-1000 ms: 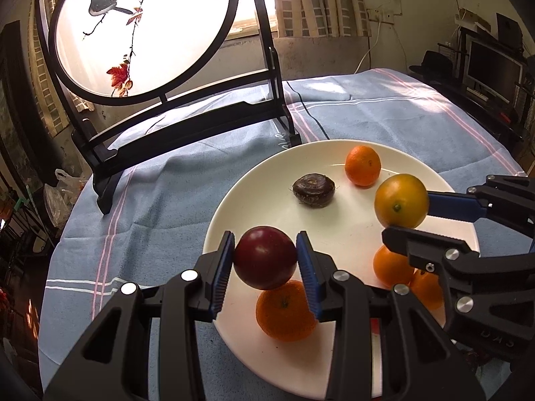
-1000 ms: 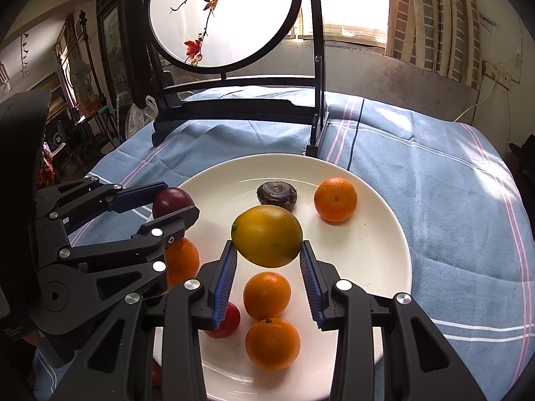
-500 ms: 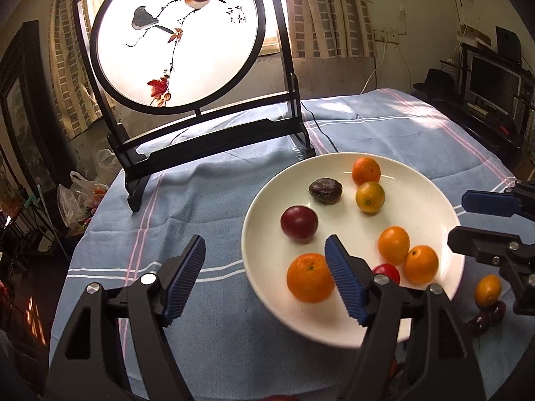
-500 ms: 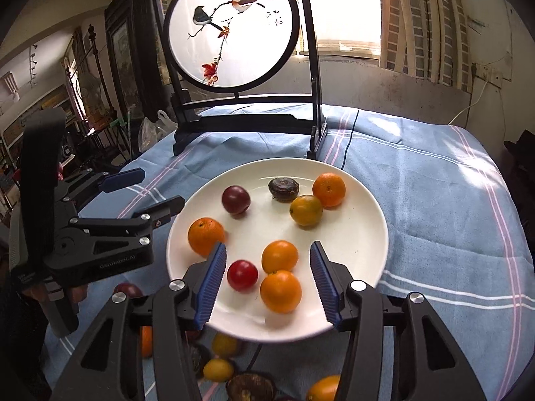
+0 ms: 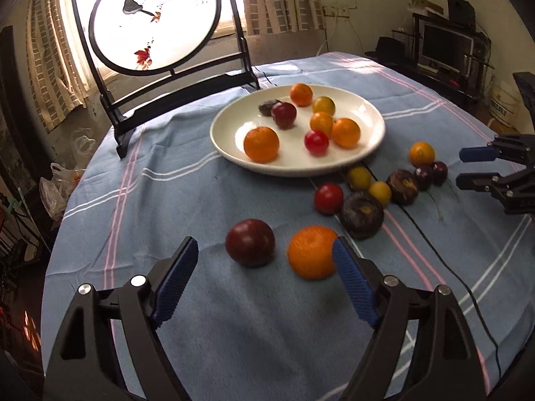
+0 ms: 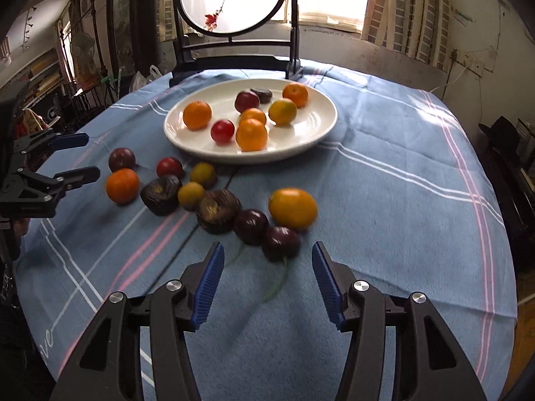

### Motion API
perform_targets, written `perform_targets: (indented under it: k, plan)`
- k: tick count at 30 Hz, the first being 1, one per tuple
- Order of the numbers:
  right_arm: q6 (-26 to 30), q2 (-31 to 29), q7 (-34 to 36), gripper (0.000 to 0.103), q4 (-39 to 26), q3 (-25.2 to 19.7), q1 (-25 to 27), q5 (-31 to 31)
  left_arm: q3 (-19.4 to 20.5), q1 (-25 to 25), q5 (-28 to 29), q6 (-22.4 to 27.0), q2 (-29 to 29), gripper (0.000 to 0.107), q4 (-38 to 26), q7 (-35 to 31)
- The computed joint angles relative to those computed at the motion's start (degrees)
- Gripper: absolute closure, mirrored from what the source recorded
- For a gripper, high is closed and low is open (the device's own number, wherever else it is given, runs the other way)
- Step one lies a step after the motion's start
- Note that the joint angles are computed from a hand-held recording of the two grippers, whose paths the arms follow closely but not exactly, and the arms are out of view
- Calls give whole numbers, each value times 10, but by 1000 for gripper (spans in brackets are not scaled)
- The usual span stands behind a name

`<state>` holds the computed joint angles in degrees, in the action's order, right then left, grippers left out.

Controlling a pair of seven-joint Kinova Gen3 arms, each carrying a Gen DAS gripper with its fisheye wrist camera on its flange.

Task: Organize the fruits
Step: 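Grasp an orange with the left tool while the right tool grasps a dark red plum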

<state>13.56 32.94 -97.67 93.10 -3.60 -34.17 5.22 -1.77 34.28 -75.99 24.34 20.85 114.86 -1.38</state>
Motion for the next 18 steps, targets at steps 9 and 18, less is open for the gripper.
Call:
perform_targets:
  k: [9, 18]
  plan:
    - [24, 31, -4, 55, -34, 14, -8, 16, 4, -5, 97, -32, 36, 27, -29, -104]
    - [39, 45, 20, 73, -57, -7, 11, 8, -40, 17, 163, -51, 56, 27, -65, -180]
